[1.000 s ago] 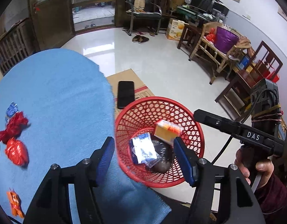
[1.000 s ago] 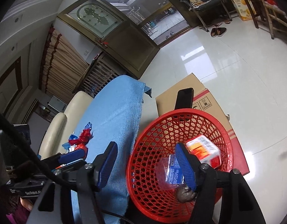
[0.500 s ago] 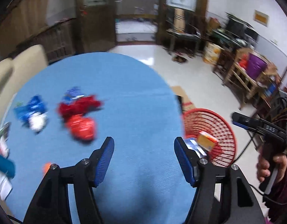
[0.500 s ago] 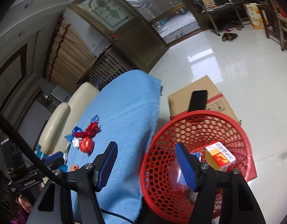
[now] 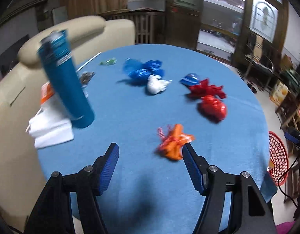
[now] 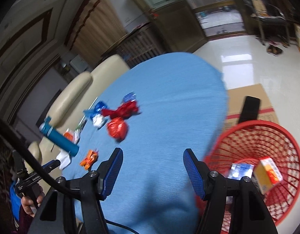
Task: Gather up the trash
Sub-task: 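Move both grippers back over the table toward the red bags, then grasp the red plastic bag ball with the right gripper while the left grasps the orange netted bundle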
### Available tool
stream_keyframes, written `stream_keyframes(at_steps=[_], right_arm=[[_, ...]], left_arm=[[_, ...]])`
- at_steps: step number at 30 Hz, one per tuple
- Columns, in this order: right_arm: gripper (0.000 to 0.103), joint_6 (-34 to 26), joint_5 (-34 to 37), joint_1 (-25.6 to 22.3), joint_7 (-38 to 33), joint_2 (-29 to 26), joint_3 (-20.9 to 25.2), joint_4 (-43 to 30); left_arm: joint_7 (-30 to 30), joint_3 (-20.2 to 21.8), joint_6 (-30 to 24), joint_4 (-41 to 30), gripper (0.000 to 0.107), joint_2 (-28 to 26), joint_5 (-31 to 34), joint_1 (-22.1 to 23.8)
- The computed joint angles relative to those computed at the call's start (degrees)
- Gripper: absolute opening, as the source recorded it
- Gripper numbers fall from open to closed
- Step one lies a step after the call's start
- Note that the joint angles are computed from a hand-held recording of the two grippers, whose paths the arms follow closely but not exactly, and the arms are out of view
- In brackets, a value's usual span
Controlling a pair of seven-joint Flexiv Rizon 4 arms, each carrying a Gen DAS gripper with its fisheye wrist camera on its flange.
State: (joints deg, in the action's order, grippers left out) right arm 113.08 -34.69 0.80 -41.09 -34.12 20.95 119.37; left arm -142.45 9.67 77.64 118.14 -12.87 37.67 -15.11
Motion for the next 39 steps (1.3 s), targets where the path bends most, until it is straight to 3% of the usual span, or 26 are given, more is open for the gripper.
stream_keyframes(at_steps=[5, 7, 12, 16, 23, 27, 29, 30, 32, 34, 39], right_arm=[[0.068, -6.62, -3.84, 1.54, -1.47, -3.15, 3.34, -6.32], [0.068, -10.61, -4.12, 3.14, -3.51, -4.83, 4.11, -9.81], [0.068, -24.00, -4.84, 1.86, -9.99, -14.21, 13.73, -22.95], [0.067, -30.72, -3.20, 6.31, -13.18, -18.71, 13.15, -32.00], [0.052, -41.07, 2.38, 10.10, -19.53, -25.46, 15.41, -44.12], [0.046, -39.17, 4.31, 11.81, -21.27, -24.84, 13.12, -43.88], [0.045, -36.44, 5.65, 12.22, -20.75, -23.09, 11.04, -41.43], [0.045, -35.64, 6.55, 12.06, -20.99, -22.43, 10.78, -40.41], [0.045, -33.73, 8.73, 11.05, -21.80, -20.85, 11.02, -37.66], [0.045, -31.06, 10.97, 10.11, -22.30, -18.71, 10.80, -33.99], [0.045, -24.12, 16.73, 8.09, -24.19, -12.84, 10.26, -23.97]], left_arm=[[1.60, 0.43, 3.82, 1.11, 0.069, -1.34, -0.33, 0.66], [5.03, -0.51, 6.20, 1.82, 0.069, -2.52, -3.13, 1.92], [16.82, -6.27, 10.02, 5.15, 0.069, -4.80, -14.85, 6.83], [23.58, -11.21, 12.69, 7.36, 0.069, -6.07, -22.46, 11.19], [33.65, -18.04, 13.47, 4.92, 0.069, -10.53, -30.66, 16.21], [39.16, -23.54, 13.00, 3.56, 0.068, -13.75, -35.33, 19.86], [41.05, -24.24, 13.22, 3.18, 0.060, -14.77, -36.67, 19.84], [41.63, -23.42, 11.88, 2.31, 0.053, -15.33, -37.36, 18.78], [43.32, -23.88, 10.20, 1.61, 0.029, -16.16, -39.17, 18.59], [42.93, -20.37, 10.38, 1.07, 0.027, -16.13, -39.57, 14.96], [43.37, -17.54, 12.45, 2.69, 0.026, -14.16, -42.90, 11.16]])
